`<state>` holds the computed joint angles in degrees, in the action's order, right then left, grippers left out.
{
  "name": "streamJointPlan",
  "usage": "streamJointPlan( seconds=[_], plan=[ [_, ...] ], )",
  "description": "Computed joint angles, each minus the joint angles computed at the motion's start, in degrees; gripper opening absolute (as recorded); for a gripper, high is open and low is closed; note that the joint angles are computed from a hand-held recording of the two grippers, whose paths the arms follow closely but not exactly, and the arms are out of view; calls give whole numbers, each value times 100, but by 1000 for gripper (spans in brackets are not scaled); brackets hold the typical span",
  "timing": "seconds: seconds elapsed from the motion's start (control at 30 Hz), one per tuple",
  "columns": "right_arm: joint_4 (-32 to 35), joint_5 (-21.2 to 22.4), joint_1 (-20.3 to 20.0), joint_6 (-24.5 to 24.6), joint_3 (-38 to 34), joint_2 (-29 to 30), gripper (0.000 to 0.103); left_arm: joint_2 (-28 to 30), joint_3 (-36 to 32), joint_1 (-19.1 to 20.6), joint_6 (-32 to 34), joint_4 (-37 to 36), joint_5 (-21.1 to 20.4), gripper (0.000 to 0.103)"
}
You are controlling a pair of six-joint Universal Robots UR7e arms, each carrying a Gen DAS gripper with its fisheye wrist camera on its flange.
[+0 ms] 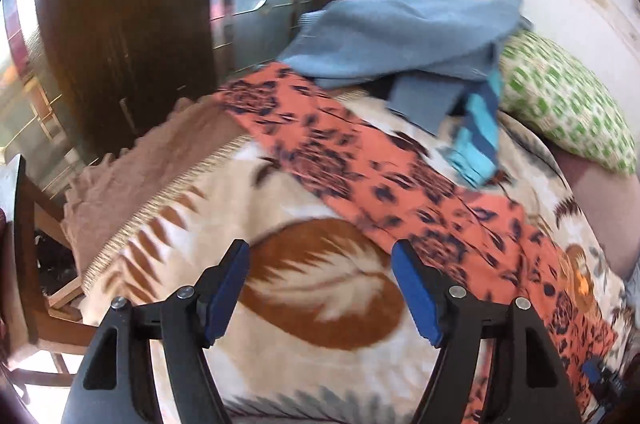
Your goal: Fold small clothes
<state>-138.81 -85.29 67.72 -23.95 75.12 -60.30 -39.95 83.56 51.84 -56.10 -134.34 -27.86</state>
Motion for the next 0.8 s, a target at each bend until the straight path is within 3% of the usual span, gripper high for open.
streamJointPlan(
  seconds=[0.07, 0.1, 0.23, 0.43, 0.47, 0.57, 0.8],
  plan=[
    [15, -200, 67, -190, 52, 41, 60, -202, 21, 159, -84, -45, -103, 75],
    [-23, -328, 102, -240, 70, 86, 60, -275, 6, 273, 33, -256, -274, 79],
    [-122, -489, 138, -400, 22, 194, 61, -260, -462, 757, 146, -387, -1008, 80],
    [-91, -14, 11, -126, -146, 333, 61, 15, -867, 1248, 58, -1156, -1516, 80],
    [-106, 20, 8, -114, -147, 342, 61, 62, -893, 1297, 73, -1319, -1578, 77],
    [-153, 87, -10, -125, -122, 335, 61, 189, -987, 1444, 274, -1733, -1858, 53],
    [-288, 6, 24, -274, -72, 345, 61, 431, -1155, 1605, 801, -2695, -1966, 50]
  ],
)
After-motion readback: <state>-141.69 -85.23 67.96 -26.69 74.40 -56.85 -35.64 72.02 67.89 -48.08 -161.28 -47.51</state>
